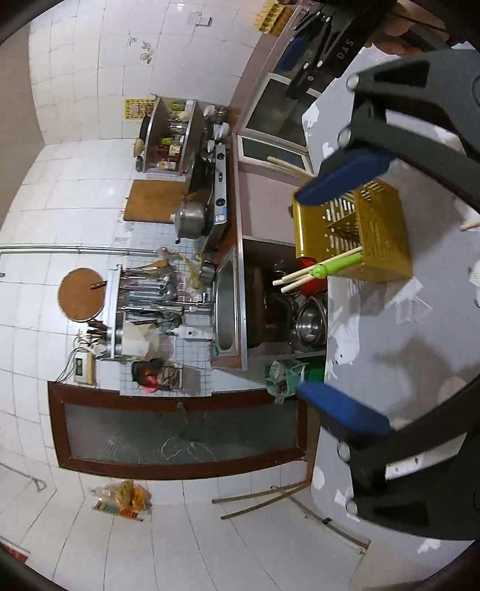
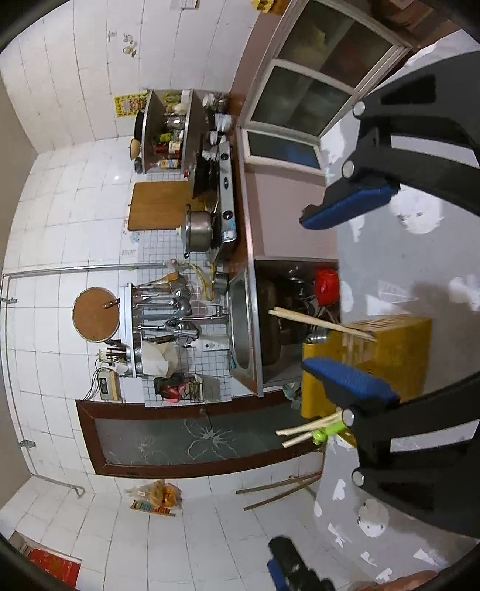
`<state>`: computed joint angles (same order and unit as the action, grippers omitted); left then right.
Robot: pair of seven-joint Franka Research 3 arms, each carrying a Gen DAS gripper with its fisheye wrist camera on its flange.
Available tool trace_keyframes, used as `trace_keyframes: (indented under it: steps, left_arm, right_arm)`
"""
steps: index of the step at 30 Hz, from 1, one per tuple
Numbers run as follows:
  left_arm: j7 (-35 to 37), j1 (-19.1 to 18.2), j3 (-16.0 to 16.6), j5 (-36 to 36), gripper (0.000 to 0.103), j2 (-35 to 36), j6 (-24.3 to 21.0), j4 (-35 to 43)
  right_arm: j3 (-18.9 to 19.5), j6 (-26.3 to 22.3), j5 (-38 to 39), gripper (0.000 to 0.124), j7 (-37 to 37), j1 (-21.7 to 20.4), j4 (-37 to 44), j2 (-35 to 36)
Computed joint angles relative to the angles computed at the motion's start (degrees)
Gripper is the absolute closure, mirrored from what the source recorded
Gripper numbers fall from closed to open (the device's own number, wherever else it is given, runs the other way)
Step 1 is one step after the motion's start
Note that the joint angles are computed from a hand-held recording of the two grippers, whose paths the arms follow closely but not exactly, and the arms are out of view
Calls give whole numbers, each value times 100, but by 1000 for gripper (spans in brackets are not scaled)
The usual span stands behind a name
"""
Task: Organize utensils
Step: 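Lower the chopstick and fork into the holder and open both tools, then withdraw both open tools from the holder back over the table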
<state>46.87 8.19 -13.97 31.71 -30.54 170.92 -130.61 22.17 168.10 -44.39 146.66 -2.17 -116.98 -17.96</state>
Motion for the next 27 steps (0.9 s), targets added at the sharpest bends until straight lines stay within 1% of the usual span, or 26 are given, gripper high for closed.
trace_keyframes:
  steps: [2,5,8,11,14,16,19,24,25,27]
  left_arm:
    - [12,-67,53,-22,5,-301,-42,-216]
    - [163,-292,196,-151,5,-793,-230,-598]
    - [300,-505,318,-325,5,-1143,-378,-906]
    - [342,-465,250,-355,5,-1472,-478,-1195]
    - [409,-486,276,-409,5,-1671,-539,-1459]
    - [404,-473,293,-470,5,-1707,-607,-1595]
    - [455,-542,432,-594,5,-1726,-645,-1846]
    - [529,-445,532,-684,5,-1680,-584,-2162]
    - [550,-422,547,-696,5,-1689,-600,-2211]
    - [585,-386,573,-732,5,-1664,-625,-2256]
  right_arm:
    - [-99,-69,228,50,-112,157,-284,-324]
    - [-85,-40,588,47,-309,220,-627,-711]
    - [-71,-87,975,47,-535,318,-942,-1073]
    - [37,-179,1248,46,-711,312,-1142,-1317]
    - [96,-268,1590,45,-888,402,-1380,-1519]
    - [161,-234,1778,45,-979,412,-1528,-1594]
    - [381,-264,1942,45,-1096,279,-1684,-1630]
    - [576,-384,2305,45,-1314,312,-1920,-1489]
    - [614,-458,2339,45,-1335,321,-1908,-1438]
    - [592,-595,2471,46,-1395,493,-1927,-1246]
